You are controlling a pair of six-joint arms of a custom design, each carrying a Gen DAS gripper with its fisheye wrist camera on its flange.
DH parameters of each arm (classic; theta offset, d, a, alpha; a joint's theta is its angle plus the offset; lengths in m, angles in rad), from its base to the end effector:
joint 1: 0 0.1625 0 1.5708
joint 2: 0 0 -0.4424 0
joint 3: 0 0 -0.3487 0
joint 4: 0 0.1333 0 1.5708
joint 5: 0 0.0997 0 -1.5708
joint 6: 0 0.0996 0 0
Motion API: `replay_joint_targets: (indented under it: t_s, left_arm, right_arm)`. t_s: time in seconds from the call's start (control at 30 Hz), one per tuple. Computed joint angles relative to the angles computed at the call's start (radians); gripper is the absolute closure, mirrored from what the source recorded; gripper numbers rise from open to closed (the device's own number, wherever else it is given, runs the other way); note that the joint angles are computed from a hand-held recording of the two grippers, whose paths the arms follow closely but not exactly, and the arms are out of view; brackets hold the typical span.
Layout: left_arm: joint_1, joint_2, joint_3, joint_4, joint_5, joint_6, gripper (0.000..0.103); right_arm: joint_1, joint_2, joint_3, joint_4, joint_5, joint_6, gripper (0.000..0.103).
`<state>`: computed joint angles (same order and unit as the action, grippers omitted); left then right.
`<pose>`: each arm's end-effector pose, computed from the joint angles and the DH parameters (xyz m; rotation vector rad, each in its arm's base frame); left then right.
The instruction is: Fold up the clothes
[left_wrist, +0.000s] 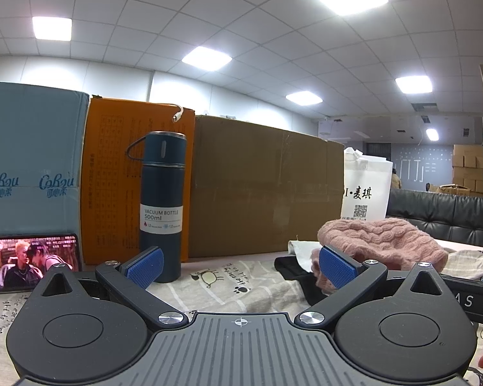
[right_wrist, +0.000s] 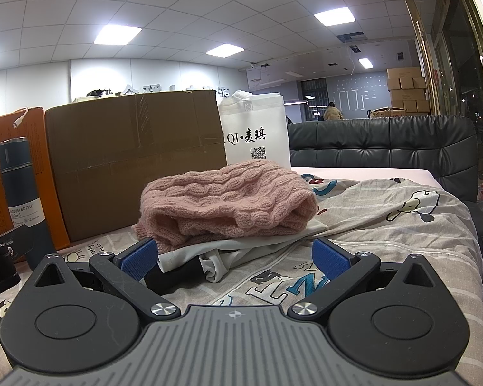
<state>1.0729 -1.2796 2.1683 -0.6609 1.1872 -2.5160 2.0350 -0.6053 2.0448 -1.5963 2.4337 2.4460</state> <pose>-0.0480 -0.4455 0.1976 0.8694 2.0078 -1.6882 0.2705 -0.4114 -0.0198 0.1485 -1.7301 1.6961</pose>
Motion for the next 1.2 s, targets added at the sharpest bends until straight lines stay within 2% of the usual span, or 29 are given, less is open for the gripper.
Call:
replay_joint_targets:
  t_s: [1.2]
  left_arm:
    - [0.002, 0.004, 0.002, -0.013, -0.002, 0.013, 0.000]
  right_arm:
    - [0.001, -0.001, 0.001, 0.000, 0.001, 0.000, 0.000]
